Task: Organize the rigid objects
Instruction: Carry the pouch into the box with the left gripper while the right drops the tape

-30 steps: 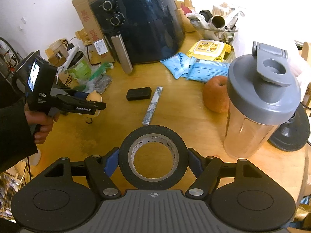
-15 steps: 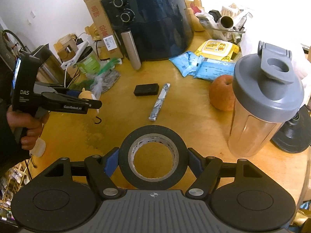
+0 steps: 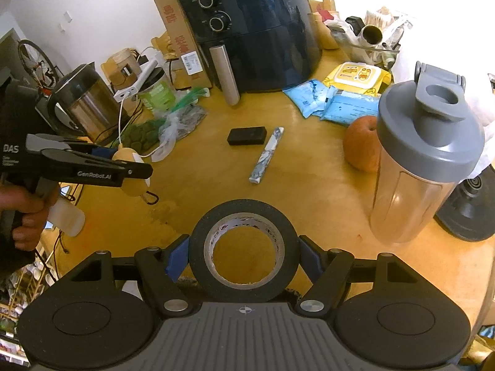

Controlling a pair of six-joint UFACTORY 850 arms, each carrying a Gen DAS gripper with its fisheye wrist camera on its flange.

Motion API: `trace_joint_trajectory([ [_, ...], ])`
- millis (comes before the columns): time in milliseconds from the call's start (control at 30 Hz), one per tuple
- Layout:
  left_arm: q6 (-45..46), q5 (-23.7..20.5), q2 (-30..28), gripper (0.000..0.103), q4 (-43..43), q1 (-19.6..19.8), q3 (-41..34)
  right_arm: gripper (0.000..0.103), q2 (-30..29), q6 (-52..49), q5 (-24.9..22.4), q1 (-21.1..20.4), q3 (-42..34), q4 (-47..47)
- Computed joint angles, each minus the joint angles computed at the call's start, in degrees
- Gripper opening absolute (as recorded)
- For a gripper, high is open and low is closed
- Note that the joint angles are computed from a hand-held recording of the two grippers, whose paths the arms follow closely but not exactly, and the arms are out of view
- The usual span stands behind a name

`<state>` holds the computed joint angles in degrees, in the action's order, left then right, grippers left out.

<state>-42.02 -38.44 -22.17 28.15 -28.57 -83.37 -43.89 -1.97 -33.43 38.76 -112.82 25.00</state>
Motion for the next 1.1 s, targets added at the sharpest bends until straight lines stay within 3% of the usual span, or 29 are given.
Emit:
trace_joint_trajectory([
  [733,-10.9,0.3,7.7,0.053,2.6,-7.5,6.8,0.075,5.6,-9.5,2.1,-0.5,8.6,8.0],
  [1100,-10.9,1.3,9.0,0.053,-1.9,-11.0,9.4,0.075,8.1,-13.3,2.1,-0.3,12.6,9.6],
])
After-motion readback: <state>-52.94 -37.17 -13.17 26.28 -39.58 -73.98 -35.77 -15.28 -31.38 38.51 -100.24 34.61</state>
